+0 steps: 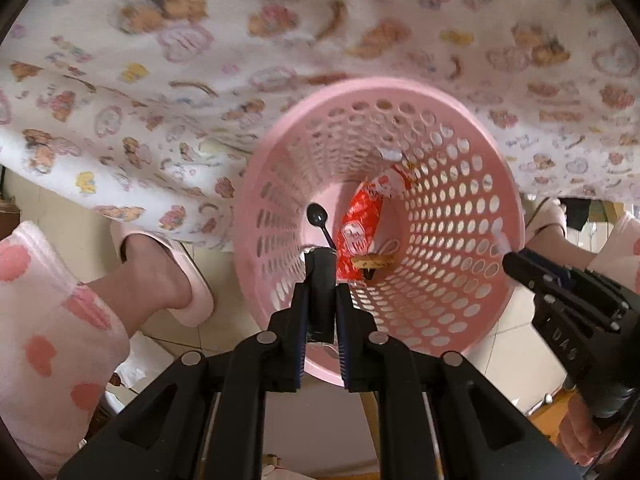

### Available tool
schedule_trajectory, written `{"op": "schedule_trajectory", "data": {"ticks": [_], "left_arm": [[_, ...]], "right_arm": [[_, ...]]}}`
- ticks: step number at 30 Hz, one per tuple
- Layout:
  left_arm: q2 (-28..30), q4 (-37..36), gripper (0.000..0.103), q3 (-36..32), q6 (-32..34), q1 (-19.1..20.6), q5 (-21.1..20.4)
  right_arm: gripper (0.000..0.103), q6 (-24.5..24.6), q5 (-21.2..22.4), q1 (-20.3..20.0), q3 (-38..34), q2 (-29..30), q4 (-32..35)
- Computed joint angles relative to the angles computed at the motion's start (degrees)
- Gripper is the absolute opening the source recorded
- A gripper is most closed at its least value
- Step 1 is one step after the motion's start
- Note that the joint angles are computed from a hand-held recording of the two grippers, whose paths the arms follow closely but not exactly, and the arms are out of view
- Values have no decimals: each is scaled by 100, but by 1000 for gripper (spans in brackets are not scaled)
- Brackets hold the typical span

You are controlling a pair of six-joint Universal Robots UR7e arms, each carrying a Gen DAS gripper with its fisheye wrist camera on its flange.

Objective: Collect trash

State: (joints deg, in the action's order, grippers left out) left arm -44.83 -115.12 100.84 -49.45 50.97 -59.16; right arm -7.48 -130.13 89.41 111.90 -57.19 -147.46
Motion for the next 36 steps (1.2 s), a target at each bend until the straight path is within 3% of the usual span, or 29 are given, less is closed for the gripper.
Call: {"op": "schedule_trajectory", "data": {"ticks": [2, 6, 10, 11, 13, 14, 15, 21, 23, 27, 32, 36], "left_arm": [[86, 144, 11, -46, 32, -13, 41], [164, 191, 11, -86, 138, -32, -36], [180, 242, 14, -86, 163, -79, 35], [179, 228, 19, -87, 177, -80, 21], [184, 262, 40, -101, 183, -110, 81], [191, 308, 57, -112, 141, -149, 179], [184, 315, 59, -105, 124, -182, 287], [-21, 158, 59, -26, 41, -287, 415], [-95, 319, 59, -25, -117, -435, 686], [-439, 106, 59, 167, -124, -832, 1200], [-1007, -572, 59, 580, -17, -1163, 1716], [-1317, -1148, 59, 846, 155, -1401, 2306]], "right_arm": [[13, 129, 71, -34, -26, -16, 84], [27, 438, 97, -93, -98, -60, 362], [27, 791, 271, -189, -116, -180, 492], [27, 832, 284, -196, -116, -207, 482], [28, 844, 283, -182, -116, -234, 444], [28, 833, 292, -173, -116, -245, 430], [29, 818, 300, -166, -109, -253, 411], [32, 745, 100, -85, -104, -200, 325], [32, 709, -10, -10, -65, -213, 134], [40, 110, -879, 367, 136, -88, -1153], [40, 361, -240, 572, 202, -578, -1195], [47, -35, -418, 934, 294, -788, -1973]]}}
